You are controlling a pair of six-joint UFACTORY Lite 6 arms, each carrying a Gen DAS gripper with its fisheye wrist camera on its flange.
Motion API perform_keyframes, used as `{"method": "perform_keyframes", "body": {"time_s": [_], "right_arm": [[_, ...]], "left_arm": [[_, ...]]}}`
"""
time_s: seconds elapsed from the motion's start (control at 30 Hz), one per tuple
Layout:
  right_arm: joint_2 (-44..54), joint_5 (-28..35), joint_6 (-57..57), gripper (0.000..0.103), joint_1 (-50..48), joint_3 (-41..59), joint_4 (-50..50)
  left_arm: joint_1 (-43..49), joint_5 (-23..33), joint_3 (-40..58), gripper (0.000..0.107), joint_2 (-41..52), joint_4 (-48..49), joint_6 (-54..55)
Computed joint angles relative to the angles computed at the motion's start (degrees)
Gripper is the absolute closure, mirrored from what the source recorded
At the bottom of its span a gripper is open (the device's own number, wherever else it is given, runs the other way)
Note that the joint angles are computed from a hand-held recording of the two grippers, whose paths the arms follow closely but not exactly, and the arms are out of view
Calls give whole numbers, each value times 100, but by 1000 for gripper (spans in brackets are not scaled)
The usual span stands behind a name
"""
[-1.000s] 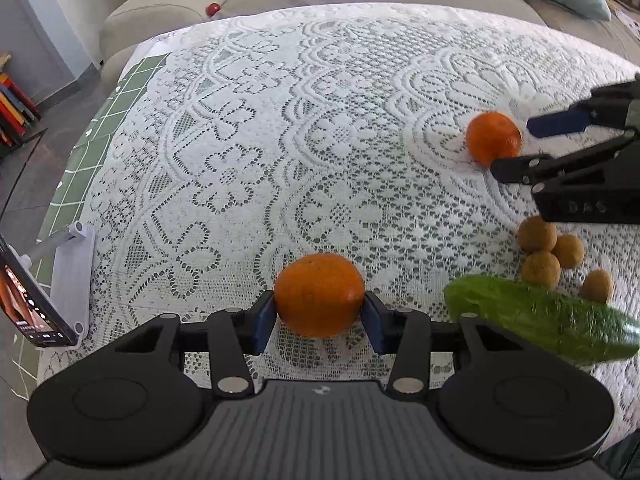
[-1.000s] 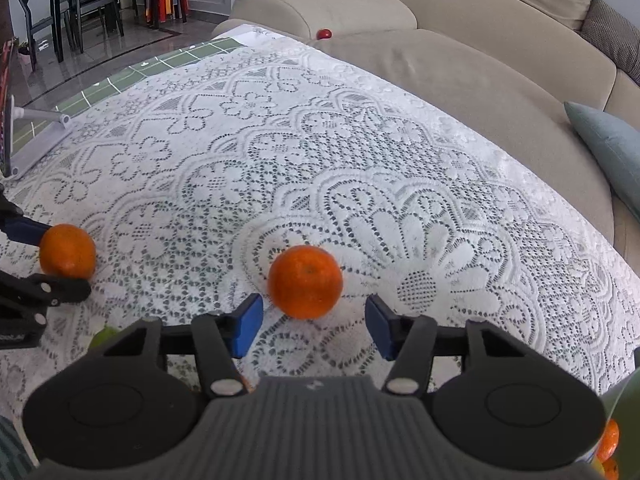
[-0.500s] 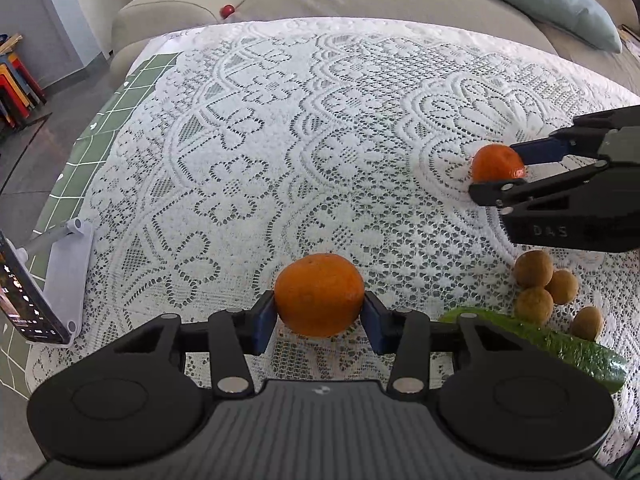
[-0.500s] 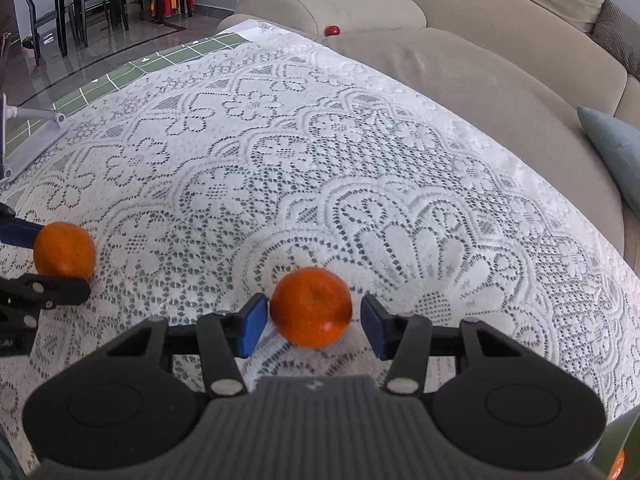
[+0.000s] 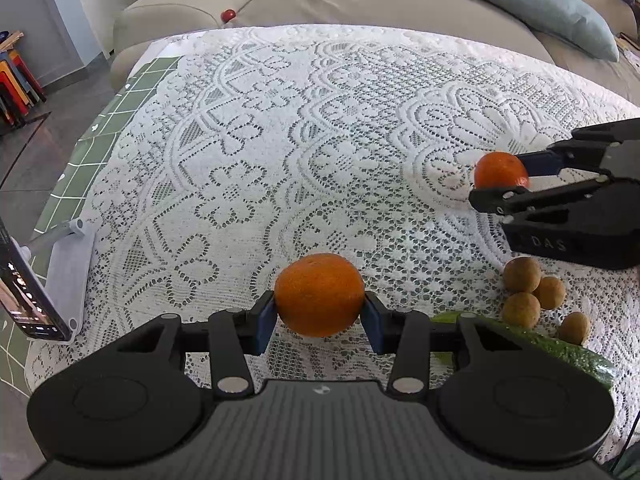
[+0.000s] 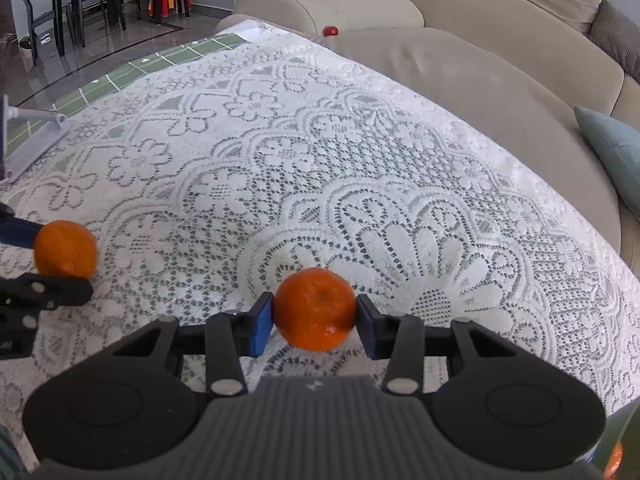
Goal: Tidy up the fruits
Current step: 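Grasp a mandarin with the left tool while the right tool grasps another mandarin, then carry both mandarins with both tools over the green colander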
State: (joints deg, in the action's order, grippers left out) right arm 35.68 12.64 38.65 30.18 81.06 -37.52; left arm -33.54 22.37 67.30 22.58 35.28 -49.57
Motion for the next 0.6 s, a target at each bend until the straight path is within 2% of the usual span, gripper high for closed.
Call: {"method": "perform_keyframes", "body": {"time_s": [0.13, 0.27, 0.6], "right_arm": [[-674, 91, 125, 62, 145, -569, -383], [-1403, 229, -379, 62, 254, -1182, -201], [-3369, 665, -2914, 62, -80, -2530, 1764]], "left_arm": [[-137, 101, 18, 56, -154, -131, 108], [-372, 324, 133, 56, -261, -162, 138], [-1208, 1045, 1038, 56, -173, -465, 395]]}}
